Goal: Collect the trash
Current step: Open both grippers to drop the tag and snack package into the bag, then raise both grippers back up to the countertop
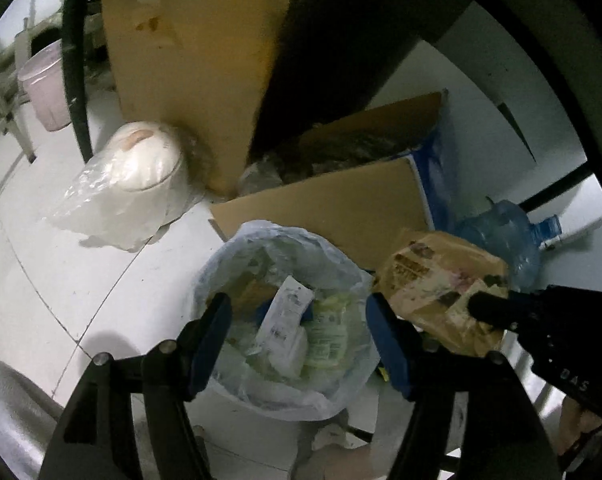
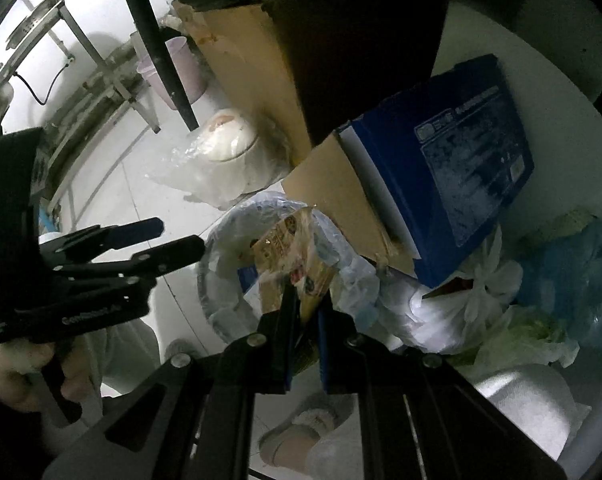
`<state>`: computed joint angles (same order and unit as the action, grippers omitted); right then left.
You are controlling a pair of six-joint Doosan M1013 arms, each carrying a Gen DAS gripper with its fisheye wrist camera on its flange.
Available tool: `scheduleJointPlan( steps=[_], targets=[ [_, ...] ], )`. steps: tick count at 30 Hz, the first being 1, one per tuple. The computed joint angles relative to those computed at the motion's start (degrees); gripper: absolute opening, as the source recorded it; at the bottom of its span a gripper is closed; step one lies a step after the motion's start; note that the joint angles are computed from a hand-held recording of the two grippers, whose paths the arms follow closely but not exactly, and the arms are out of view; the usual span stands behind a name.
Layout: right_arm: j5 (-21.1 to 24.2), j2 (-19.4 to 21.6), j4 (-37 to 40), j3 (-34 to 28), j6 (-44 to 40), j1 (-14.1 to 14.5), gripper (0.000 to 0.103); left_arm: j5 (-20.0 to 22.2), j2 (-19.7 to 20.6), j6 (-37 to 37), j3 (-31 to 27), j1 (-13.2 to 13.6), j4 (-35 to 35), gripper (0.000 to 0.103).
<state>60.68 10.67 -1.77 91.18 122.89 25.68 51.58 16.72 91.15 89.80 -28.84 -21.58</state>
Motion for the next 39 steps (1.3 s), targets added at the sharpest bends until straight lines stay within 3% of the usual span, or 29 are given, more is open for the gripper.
scheduleJointPlan(
  steps=[6,8,10,11,21,39],
  targets=[
    [-0.2,2.3,2.2,-1.6,-1.8,0.0,0.009,0.8,-0.7,-1.1,0.7,1.6,0.5,0.069],
    [0.4,3.4,2.7,-2.5,-2.1,0.2,0.016,0.3,-1.3,-1.2,1.2,2.1,1.0,0.069],
    [1.2,4.2,2.7,-3.2,-1.4,0.4,0.042,-0.2,-1.6,-1.5,1.3,2.5,1.3,0.069],
    [1.0,4.3,2.8,-3.3,-1.3,0.4,0.043,-0.2,-1.8,-1.6,1.3,2.8,1.3,0.069],
    [3.2,3.8,-0.5,-5.2,0.7,1.9,0.043,-0.2,-3.0,-0.5,1.0,3.6,1.6,0.069],
    [0.7,-4.1,-6.9,-4.7,4.8,5.1,0.043,-4.1,-9.1,-2.3,1.1,1.1,6.0,0.069]
  ],
)
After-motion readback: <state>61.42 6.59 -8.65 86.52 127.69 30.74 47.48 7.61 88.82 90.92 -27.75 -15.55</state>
